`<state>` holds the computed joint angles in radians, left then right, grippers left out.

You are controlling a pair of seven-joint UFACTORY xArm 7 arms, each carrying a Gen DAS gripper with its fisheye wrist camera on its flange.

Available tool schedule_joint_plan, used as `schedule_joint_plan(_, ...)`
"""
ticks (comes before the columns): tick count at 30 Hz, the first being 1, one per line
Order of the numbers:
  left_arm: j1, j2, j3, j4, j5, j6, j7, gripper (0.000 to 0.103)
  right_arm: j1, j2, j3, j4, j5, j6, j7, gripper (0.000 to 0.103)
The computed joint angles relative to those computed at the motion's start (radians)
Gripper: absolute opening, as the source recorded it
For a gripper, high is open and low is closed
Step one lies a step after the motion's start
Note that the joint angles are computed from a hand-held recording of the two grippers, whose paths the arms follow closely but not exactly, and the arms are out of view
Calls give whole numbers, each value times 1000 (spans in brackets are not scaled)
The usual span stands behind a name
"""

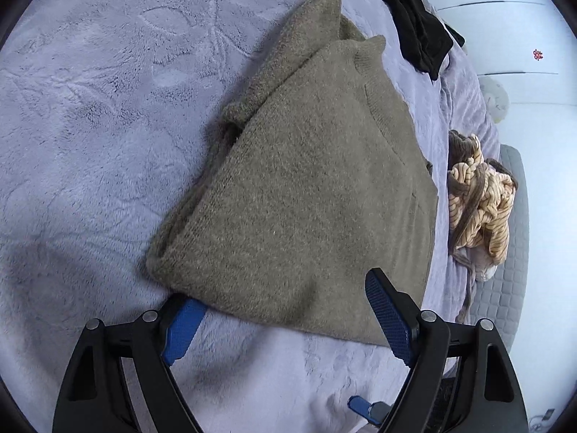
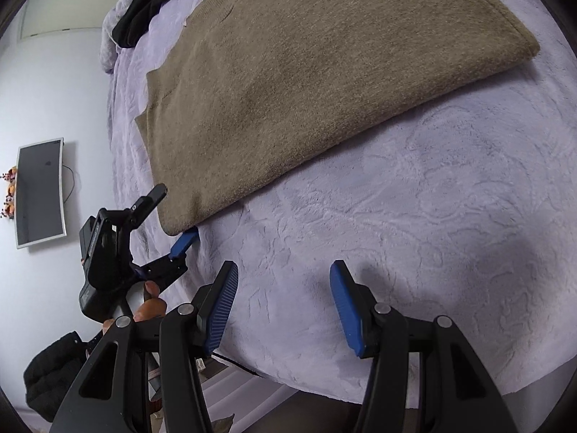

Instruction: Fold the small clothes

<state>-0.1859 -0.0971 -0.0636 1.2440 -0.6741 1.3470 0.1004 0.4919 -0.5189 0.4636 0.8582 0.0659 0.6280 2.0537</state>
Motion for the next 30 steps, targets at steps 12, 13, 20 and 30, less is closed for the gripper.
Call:
schedule_joint_plan(12,-33,-59,3,-26,-114,-109,103,85,40,18,-77,18,77,31,-158,57)
schedule_joint_plan(13,-40,-56,0,-20,-122,-118,120,85,39,17,-79,19,82,35,-166,57)
schedule_joint_plan(20,-47,25,-27,-4,8,-170,36,83,32,5,-90,18,108,56,-212,57)
schedule_joint_plan(30,-89,-30,-79,-14,271,-294,87,10,11,-33,-122,18,128,116,-293,57)
